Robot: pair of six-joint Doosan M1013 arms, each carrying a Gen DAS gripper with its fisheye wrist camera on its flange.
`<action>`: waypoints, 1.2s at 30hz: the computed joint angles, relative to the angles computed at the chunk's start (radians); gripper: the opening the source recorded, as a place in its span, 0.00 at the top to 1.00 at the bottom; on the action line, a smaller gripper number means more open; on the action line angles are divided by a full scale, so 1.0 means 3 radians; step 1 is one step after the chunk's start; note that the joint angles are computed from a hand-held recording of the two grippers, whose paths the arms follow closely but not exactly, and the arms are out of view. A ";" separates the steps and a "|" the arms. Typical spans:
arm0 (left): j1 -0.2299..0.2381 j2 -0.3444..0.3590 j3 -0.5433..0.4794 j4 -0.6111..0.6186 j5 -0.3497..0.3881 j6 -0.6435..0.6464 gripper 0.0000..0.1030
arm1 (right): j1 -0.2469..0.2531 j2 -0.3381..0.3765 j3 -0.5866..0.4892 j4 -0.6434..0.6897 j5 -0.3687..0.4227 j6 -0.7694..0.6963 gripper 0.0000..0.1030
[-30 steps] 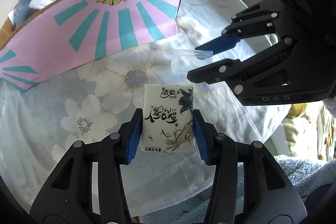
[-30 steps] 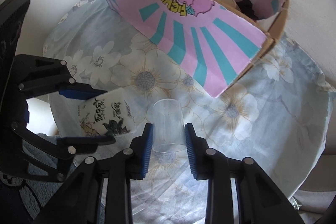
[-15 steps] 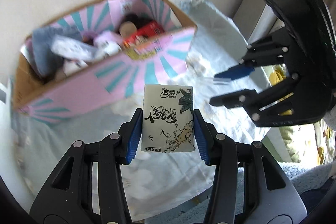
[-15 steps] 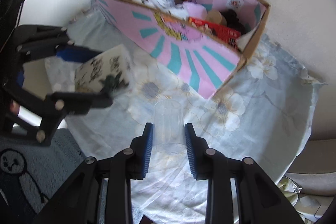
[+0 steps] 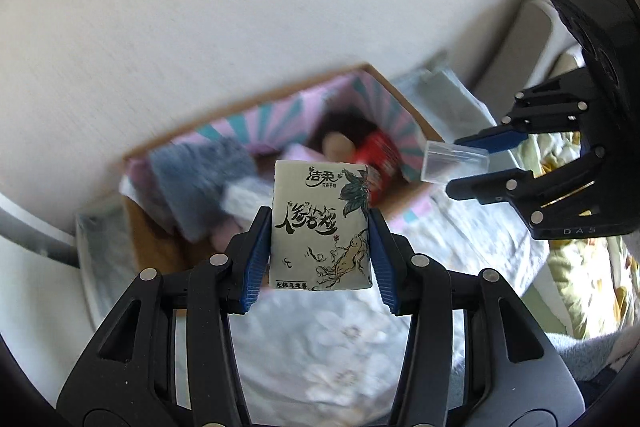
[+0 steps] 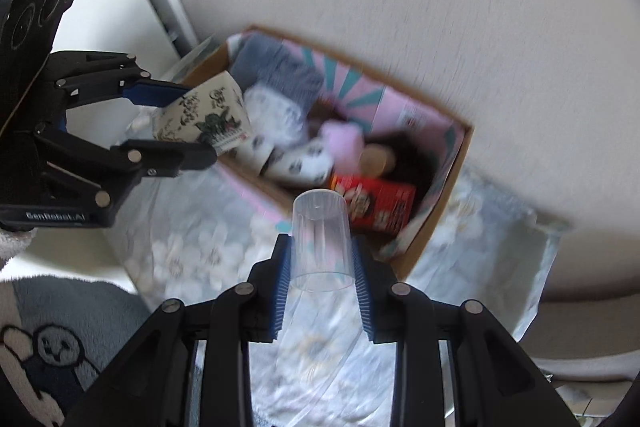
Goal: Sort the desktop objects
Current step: 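Carry the tissue packet and clear cup over the box, then open both tools to drop the tissue packet and cup into the box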
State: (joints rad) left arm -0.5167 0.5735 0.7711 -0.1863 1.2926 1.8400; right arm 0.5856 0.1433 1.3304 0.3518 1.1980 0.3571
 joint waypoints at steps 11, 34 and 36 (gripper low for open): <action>0.0066 0.0871 -0.1508 0.0274 0.0833 -0.0037 0.58 | 0.0294 0.0306 -0.0463 -0.0335 0.0111 0.0867 0.73; 0.0069 0.1338 -0.2219 0.0375 0.1323 -0.0173 0.56 | 0.0489 0.0555 -0.0694 -0.0807 0.0222 0.1499 0.73; 0.0058 0.1339 -0.2222 0.0437 0.1329 -0.0257 0.21 | 0.0488 0.0589 -0.0736 -0.0820 0.0305 0.1573 0.65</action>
